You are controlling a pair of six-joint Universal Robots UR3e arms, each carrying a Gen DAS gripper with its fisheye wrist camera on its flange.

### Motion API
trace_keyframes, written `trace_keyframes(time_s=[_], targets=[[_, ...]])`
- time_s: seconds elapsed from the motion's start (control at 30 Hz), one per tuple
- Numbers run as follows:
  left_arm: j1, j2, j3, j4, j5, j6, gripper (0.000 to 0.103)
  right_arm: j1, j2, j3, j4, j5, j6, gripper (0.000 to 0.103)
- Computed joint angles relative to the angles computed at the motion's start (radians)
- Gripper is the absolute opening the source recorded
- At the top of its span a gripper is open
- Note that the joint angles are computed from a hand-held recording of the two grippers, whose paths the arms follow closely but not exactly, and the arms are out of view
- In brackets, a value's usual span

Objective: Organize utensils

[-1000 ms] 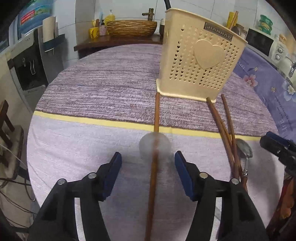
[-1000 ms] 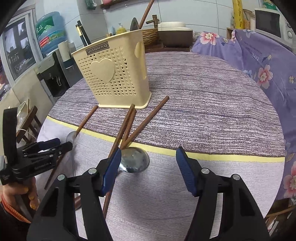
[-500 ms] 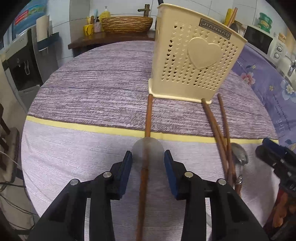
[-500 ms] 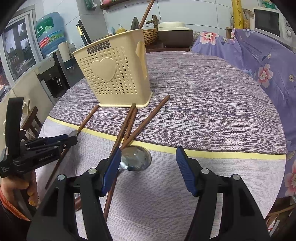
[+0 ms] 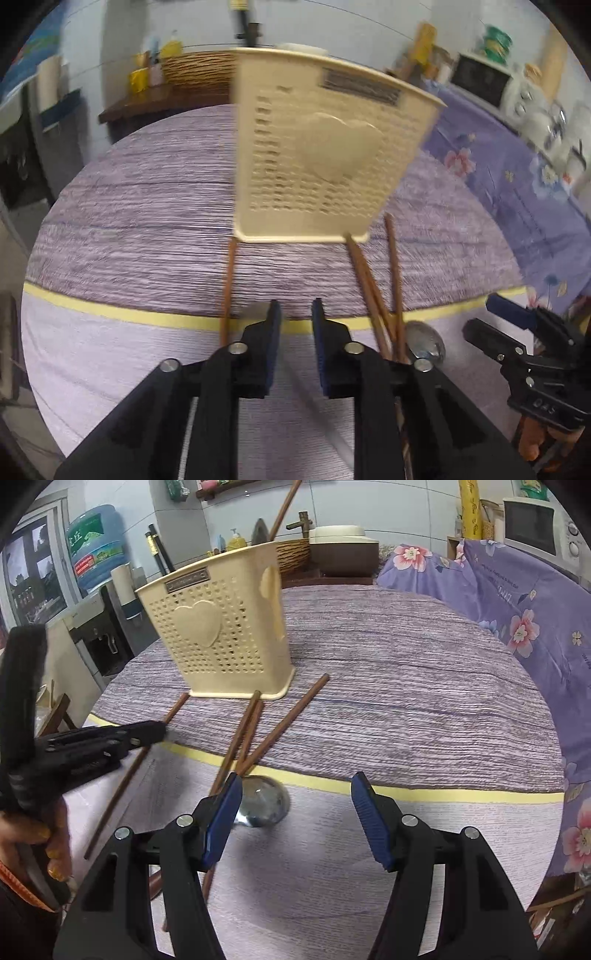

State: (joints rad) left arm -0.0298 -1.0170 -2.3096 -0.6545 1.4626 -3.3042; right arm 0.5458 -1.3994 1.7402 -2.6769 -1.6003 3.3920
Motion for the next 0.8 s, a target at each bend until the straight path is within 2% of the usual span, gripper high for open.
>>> trace_keyframes(time_s=[0.1, 0.2, 0.37, 0.5, 0.57, 0.67, 0.7, 0.8], targets=[[0.184, 0.169, -0.048, -0.131, -0.064, 0.06, 0.03, -0.012, 0.011, -0.016, 0.012, -0.003, 0.009, 0.062], [0.228, 0.225, -0.061, -0.208, -0.059, 0.118, 0.03, 0.005, 0.046, -0.056, 0.018, 0.011, 0.0, 0.062], [0.167, 0.22, -0.083, -0.213, -0.004, 0.136, 0.03, 0.075, 0.136, -0.187, 0.062, 0.024, -0.052, 0.062], [0.079, 0.152, -0.091, -0.168, 0.045, 0.118, 0.03, 0.111, 0.207, -0.311, 0.112, 0.093, -0.098, 0.062], [-0.008, 0.087, -0.086, -0.098, 0.141, 0.077, 0.03, 0.132, 0.241, -0.366, 0.133, 0.077, -0.095, 0.062], [-0.042, 0.061, -0.086, -0.07, 0.196, 0.04, 0.018, 0.164, 0.303, -0.459, 0.189, 0.079, -0.122, 0.061], [-0.034, 0.071, -0.091, -0.073, 0.203, 0.039, 0.01, 0.173, 0.329, -0.5, 0.222, 0.091, -0.129, 0.06], [0.101, 0.203, -0.126, -0.164, 0.128, 0.085, 0.008, 0.205, 0.415, -0.634, 0.339, 0.076, -0.143, 0.059]])
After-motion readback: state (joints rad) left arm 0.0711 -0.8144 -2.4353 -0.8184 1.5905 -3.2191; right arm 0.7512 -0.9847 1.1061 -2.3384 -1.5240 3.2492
